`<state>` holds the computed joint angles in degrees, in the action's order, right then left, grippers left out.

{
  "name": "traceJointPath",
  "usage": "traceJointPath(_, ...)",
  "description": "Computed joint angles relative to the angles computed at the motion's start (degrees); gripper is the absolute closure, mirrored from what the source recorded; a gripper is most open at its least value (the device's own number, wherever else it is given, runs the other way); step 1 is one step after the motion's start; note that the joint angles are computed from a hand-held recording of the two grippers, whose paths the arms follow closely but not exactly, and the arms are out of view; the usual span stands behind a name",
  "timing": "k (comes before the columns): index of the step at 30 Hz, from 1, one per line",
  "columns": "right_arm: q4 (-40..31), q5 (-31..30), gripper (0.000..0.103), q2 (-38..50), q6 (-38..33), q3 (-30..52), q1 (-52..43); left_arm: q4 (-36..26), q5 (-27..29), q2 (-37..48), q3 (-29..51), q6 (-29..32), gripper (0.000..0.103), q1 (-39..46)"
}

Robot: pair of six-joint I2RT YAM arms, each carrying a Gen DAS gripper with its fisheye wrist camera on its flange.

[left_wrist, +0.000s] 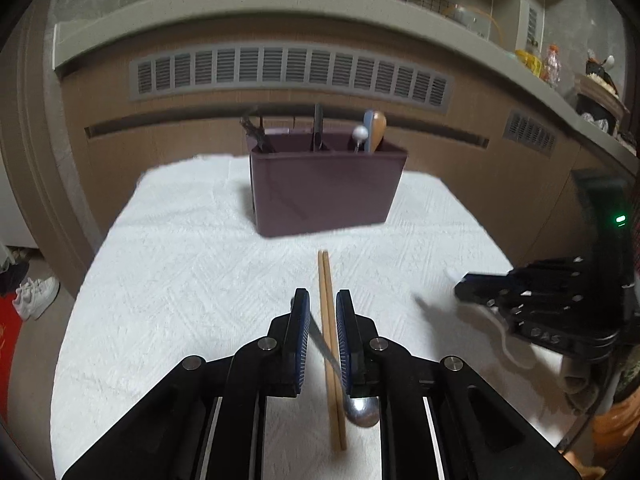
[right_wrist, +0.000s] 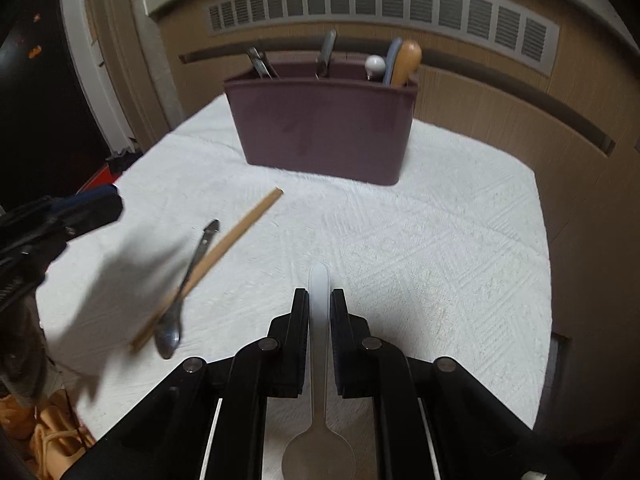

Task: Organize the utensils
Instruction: 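Raise both held spoons off the towel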

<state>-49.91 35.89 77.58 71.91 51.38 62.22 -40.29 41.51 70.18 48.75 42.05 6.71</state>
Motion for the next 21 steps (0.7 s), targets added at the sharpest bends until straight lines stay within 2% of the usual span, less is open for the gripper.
traceJointPath(3,-2.35,1.03,0.093,0.59,2.65,1.47,2.06,-0.05,-7.81,4.00,1.67,-3.19,0.085,-3.73)
traceJointPath(6,-3.93,1.71,0.093,1.75,4.85,1.81,3.21,-2.53,-11.60,10.64,5.48,-7.35,0.066,-6.80)
traceJointPath(7,-3.72,1.84,0.093,1.94,5.05,1.67,3.43,-2.38,-12.86,12.18,6.12,-8.91,0.065,-7.94)
traceJointPath(11,-0.33,1.54,0.093,1.95,3.97,0.16,3.45,2.33,-20.05,15.55,6.90,-16.15,0.065,-13.75)
traceJointPath(14,1.27,1.20,0.093,1.92,3.45,-0.76,3.58,6.55,-26.35,16.54,6.22,-18.76,0.065,-18.30)
traceJointPath(18,2.95,0.77,0.093,1.50,3.64,-2.36,3.61,8.71,-30.53,18.41,6.67,-19.83,0.065,-22.38)
traceJointPath(21,3.30,0.63,0.093,1.01,4.11,-3.32,3.73,9.21,-30.49,19.07,6.89,-18.97,0.066,-23.12)
